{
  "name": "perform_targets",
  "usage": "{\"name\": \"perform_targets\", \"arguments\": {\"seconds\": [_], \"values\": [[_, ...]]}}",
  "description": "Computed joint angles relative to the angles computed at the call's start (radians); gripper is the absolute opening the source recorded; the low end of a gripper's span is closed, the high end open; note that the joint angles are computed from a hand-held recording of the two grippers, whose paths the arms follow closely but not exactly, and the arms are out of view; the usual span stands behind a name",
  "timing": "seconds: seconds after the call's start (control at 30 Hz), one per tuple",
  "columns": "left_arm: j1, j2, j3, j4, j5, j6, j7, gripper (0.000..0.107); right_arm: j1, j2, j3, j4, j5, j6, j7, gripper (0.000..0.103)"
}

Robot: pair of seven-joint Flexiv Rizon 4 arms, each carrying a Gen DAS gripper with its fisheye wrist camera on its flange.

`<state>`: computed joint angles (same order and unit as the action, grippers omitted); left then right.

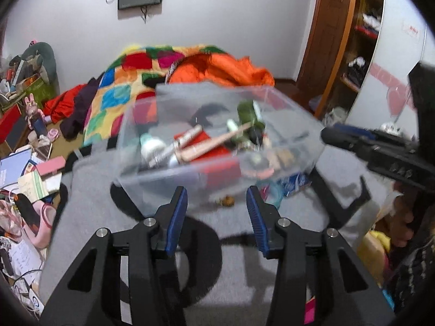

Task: Organize objects
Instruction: 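Grasp the small brown charm with the left tool while the right tool grasps the blue Max box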

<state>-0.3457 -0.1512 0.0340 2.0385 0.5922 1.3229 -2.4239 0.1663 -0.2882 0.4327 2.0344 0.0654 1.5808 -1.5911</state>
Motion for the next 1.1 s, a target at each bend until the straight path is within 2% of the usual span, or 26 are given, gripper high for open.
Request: {"name": "perform_targets", "arguments": {"seconds": [0.07,0.13,0.27,0.37,0.53,0.67,0.8,0.87,0.9,1.0,1.03,1.07,1.1], "values": [[0.016,-0.027,-0.016,0.014,-0.060,0.007,0.043,0.045,0.041,0.011,-0.047,0.029,-0.020,0.009,0.033,0.042],[0.025,-0.055,-0.027,0.025,-0.132,0.015,0.088,0.045,0.107,0.020,-0.127,0.066,-0.066,0.024,0.097,0.042],[0.020,-0.099,-0.027,0.024,-0.231,0.005,0.144,0.041,0.038,-0.004,-0.053,0.054,-0.041,-0.028,0.083,0.042],[-0.025,-0.115,0.014,-0.008,-0.209,-0.020,0.125,0.040,0.106,-0.004,-0.133,0.084,-0.103,-0.028,0.134,0.042],[-0.062,-0.138,0.047,-0.059,-0.177,-0.069,0.096,0.033,0.121,-0.026,-0.139,0.083,-0.141,-0.047,0.148,0.044],[-0.055,-0.144,0.044,-0.063,-0.183,-0.062,0.100,0.032,0.150,-0.037,-0.167,0.086,-0.182,-0.056,0.173,0.051],[-0.060,-0.154,0.043,-0.077,-0.173,-0.062,0.104,0.031,0.149,-0.043,-0.163,0.085,-0.196,-0.057,0.185,0.056],[-0.066,-0.163,0.042,-0.086,-0.168,-0.064,0.117,0.030,0.179,-0.044,-0.199,0.087,-0.223,-0.059,0.209,0.056],[-0.082,-0.168,0.053,-0.101,-0.147,-0.079,0.106,0.029,0.212,-0.042,-0.243,0.097,-0.268,-0.052,0.248,0.056],[-0.095,-0.177,0.060,-0.113,-0.114,-0.073,0.086,0.017,0.240,-0.041,-0.277,0.114,-0.304,-0.031,0.276,0.056],[-0.089,-0.177,0.056,-0.108,-0.121,-0.060,0.089,0.011,0.244,-0.040,-0.284,0.121,-0.316,-0.020,0.285,0.051],[-0.086,-0.177,0.057,-0.103,-0.124,-0.047,0.088,0.010,0.232,-0.041,-0.271,0.122,-0.317,-0.014,0.282,0.045],[-0.082,-0.177,0.056,-0.095,-0.130,-0.027,0.088,0.010,0.210,-0.042,-0.246,0.121,-0.312,-0.013,0.271,0.043]]}}
